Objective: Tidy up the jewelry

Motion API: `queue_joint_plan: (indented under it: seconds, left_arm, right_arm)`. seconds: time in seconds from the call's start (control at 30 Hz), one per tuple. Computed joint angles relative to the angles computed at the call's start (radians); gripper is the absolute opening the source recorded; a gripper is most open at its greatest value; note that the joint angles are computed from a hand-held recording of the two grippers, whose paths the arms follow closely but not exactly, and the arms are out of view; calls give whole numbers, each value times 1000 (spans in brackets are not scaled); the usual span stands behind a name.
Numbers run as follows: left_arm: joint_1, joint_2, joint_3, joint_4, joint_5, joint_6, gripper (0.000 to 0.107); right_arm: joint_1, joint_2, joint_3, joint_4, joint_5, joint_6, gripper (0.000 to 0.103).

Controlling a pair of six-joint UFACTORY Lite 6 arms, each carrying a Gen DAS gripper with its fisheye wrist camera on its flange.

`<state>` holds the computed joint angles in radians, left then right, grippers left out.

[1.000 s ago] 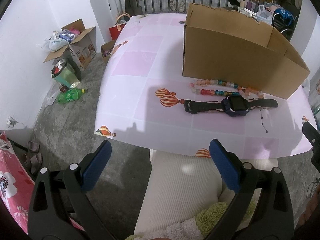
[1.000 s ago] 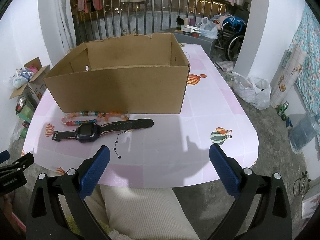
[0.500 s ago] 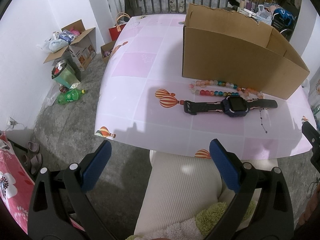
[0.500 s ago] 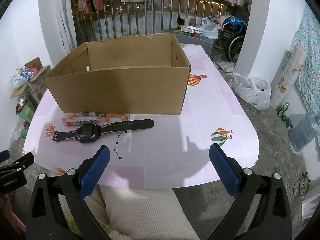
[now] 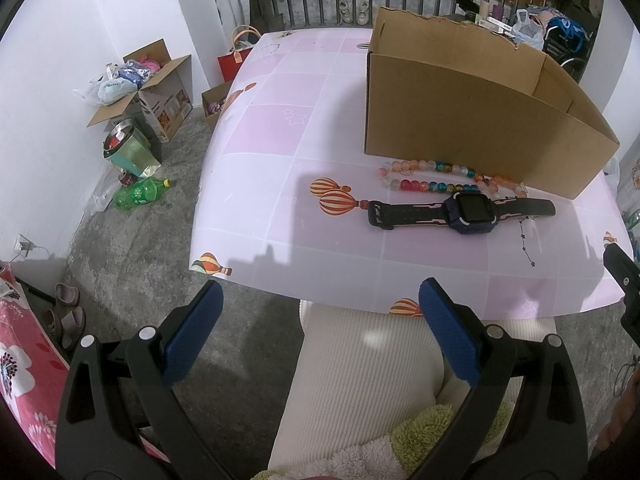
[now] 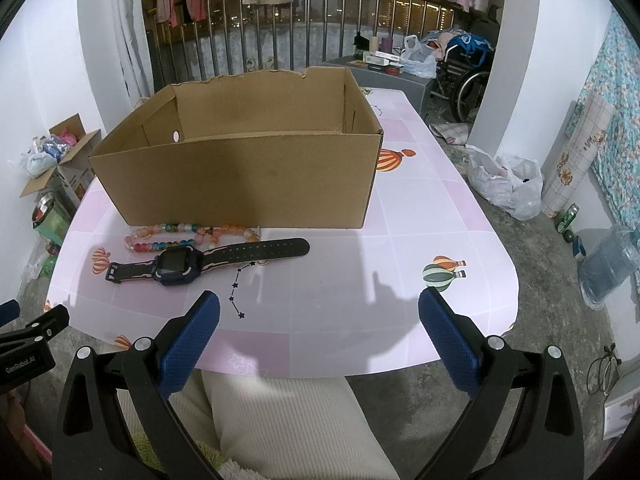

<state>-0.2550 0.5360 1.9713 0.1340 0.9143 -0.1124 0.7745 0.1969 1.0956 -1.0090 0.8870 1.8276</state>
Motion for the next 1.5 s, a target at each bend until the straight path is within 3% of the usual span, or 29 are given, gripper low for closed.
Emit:
queue_joint_plan:
  seconds: [0.4, 0.6, 0.83, 0.9, 1.1, 1.23, 1.5]
  left_arm:
    - [5, 6, 23, -3, 17, 6, 95]
    - [8, -19, -29, 3, -35, 10, 95]
    - [41, -9, -79, -111, -90, 94, 95]
    - [55, -10, -98, -170, -124, 143, 95]
    - [145, -9, -151, -626, -180, 542, 95]
    - [140, 51, -82, -639, -176, 536, 95]
    - [109, 142, 17, -600, -237, 521, 95]
  right_arm:
    - [1, 1, 0, 0, 3, 0, 97]
    - [1, 7, -13, -20, 1, 24, 97]
    - [-8, 14, -48, -107, -21, 62, 97]
    - [-27, 5, -72, -146, -64, 76, 97]
    - [-109, -30, -164, -363, -228, 223, 97]
    - [-172, -5, -153, -462, -316, 280, 97]
    - [-341, 58, -88, -556, -600, 322, 94]
